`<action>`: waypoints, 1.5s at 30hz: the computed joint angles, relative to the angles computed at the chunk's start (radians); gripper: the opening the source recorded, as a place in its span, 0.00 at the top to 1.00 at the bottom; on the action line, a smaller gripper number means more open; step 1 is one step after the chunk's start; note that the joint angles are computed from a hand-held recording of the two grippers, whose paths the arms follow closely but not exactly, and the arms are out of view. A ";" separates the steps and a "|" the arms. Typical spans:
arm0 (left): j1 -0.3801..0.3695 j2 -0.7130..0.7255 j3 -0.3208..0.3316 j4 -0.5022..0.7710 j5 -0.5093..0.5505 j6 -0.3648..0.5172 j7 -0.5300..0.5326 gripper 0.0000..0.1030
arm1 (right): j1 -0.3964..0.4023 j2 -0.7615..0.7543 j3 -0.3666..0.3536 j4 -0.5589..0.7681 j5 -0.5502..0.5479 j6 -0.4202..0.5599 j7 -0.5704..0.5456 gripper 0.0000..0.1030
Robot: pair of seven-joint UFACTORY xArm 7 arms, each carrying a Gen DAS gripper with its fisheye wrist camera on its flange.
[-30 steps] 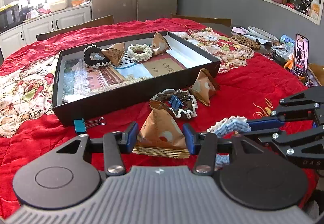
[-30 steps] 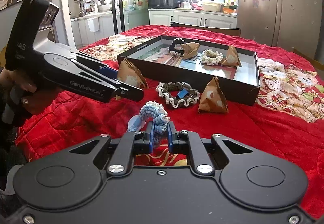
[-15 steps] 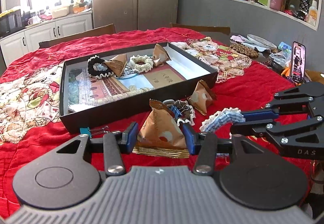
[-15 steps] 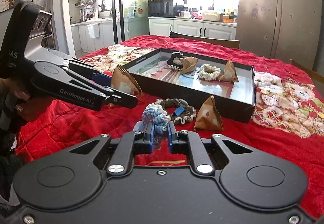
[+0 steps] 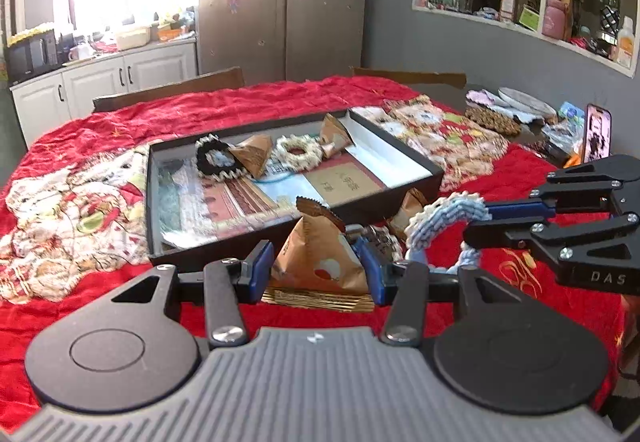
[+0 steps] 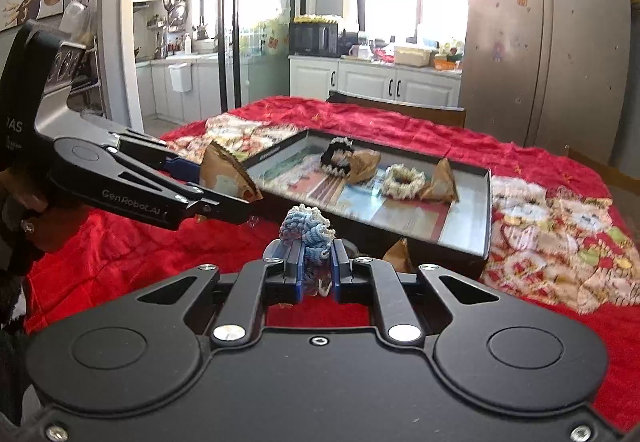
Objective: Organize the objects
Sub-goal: 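Carry the held packet and blue scrunchie up and over into the black box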
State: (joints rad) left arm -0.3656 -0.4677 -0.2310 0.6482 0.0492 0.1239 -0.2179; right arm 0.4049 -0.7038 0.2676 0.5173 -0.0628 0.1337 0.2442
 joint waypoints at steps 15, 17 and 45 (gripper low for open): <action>0.128 0.056 -0.024 0.109 0.060 -0.019 -0.057 0.50 | -0.150 0.143 0.057 0.170 -0.054 -0.067 0.039 0.88; 0.131 0.077 -0.019 0.131 0.064 -0.018 -0.058 0.50 | -0.178 0.172 0.075 0.198 -0.068 -0.069 0.051 0.88; 0.222 0.375 -0.028 0.391 0.418 0.000 -0.382 0.50 | -0.565 0.567 0.342 0.556 -0.633 -0.094 0.620 0.88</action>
